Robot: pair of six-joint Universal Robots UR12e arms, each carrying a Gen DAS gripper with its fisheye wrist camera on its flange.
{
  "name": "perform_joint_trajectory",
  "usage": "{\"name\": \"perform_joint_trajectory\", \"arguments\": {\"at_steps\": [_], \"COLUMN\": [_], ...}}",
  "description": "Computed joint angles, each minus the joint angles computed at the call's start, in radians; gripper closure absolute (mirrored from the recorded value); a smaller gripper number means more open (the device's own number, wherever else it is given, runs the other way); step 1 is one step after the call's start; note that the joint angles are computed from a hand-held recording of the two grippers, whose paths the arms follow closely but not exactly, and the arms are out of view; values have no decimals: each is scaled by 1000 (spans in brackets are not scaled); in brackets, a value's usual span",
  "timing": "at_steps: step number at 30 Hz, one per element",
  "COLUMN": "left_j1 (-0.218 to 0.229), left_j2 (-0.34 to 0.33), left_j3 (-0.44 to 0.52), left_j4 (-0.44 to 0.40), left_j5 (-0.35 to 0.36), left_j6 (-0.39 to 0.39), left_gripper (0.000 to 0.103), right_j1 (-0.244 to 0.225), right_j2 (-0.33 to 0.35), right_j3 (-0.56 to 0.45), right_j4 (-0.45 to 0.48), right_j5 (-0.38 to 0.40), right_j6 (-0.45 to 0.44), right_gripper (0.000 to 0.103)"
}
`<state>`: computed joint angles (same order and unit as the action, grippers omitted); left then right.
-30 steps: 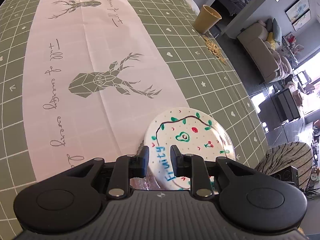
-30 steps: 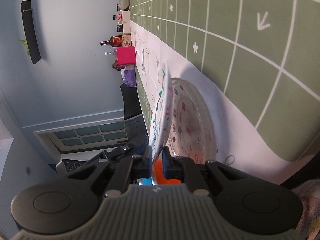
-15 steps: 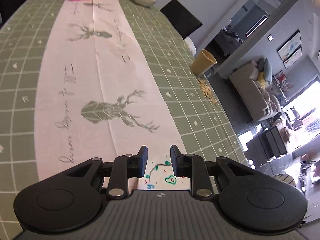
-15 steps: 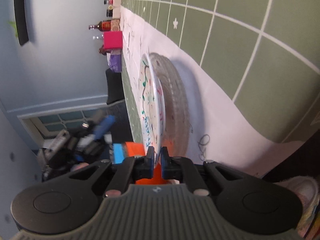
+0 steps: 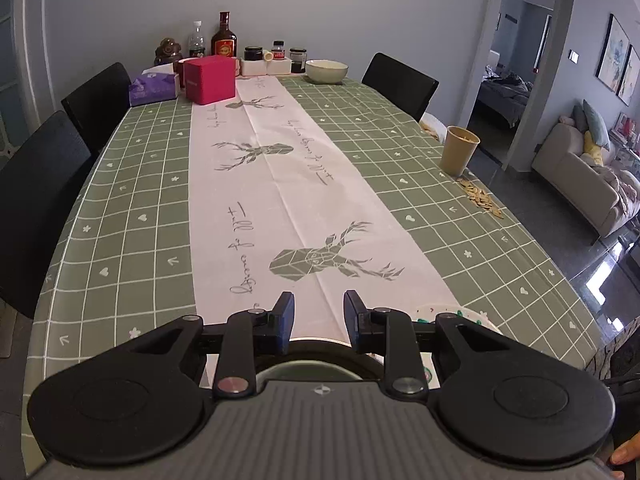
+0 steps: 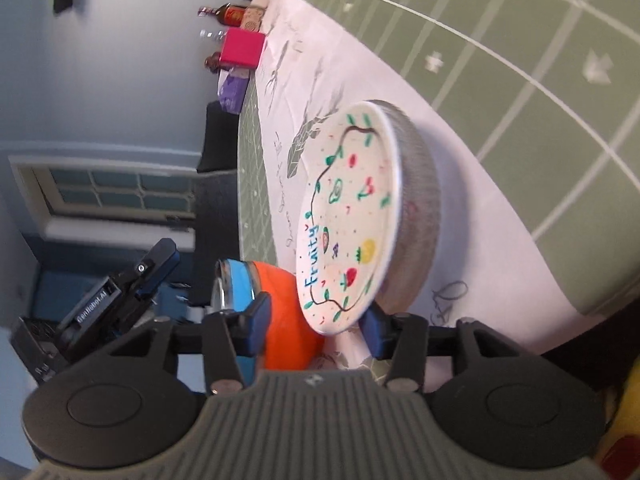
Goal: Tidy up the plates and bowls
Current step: 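Lower the white plate onto the glass plate and open both grippers, then move both grippers to the rim of the stacked bowls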
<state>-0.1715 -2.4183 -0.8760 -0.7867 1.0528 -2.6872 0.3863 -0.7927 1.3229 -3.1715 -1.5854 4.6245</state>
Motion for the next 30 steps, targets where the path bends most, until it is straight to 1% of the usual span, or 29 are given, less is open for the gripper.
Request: {"name": "perform_joint_trajectory", "arguments": {"at_steps": [2, 6, 8, 13, 14, 16, 17, 18, 20, 23, 26, 28, 30], "left_j1": [5, 14, 18, 30, 32, 35, 36, 38, 43, 47, 46, 46, 49], "left_j2": [7, 16, 18, 22, 23, 23, 24, 23, 25, 30, 33, 36, 43], "left_j3": [-12, -41, -48, -53, -55, -54, -54, -53, -53, -61, -73, -78, -88], "left_j4": [-1, 51, 62, 58, 58, 50, 44, 37, 29, 51, 71, 69, 59], "left_j5": [7, 35, 44, 40, 41, 41, 39, 32, 9, -2, 13, 21, 10], "left_j6": [-10, -42, -49, -63, -64, -60, -55, -47, -36, -47, -49, -45, -45], "left_gripper": [72, 72, 72, 72, 72, 72, 72, 72, 72, 71, 68, 66, 62], "right_j1": [5, 17, 20, 24, 25, 24, 23, 23, 29, 30, 39, 47, 51], "right_j2": [-6, -10, -8, -7, -9, -15, -21, -25, -31, -33, -27, -18, -12], "right_j3": [-23, -73, -91, -111, -113, -110, -107, -110, -117, -120, -152, -184, -198], "right_j4": [80, 220, 269, 324, 339, 353, 361, 386, 431, 449, 515, 588, 609], "right_j5": [-16, -54, -74, -101, -106, -105, -103, -103, -138, -150, -187, -228, -245], "right_j6": [-42, -83, -84, -30, -14, 48, 59, 57, 54, 44, -18, -86, -130], "right_gripper": [49, 38, 38, 36, 36, 35, 34, 33, 33, 33, 33, 32, 32]}}
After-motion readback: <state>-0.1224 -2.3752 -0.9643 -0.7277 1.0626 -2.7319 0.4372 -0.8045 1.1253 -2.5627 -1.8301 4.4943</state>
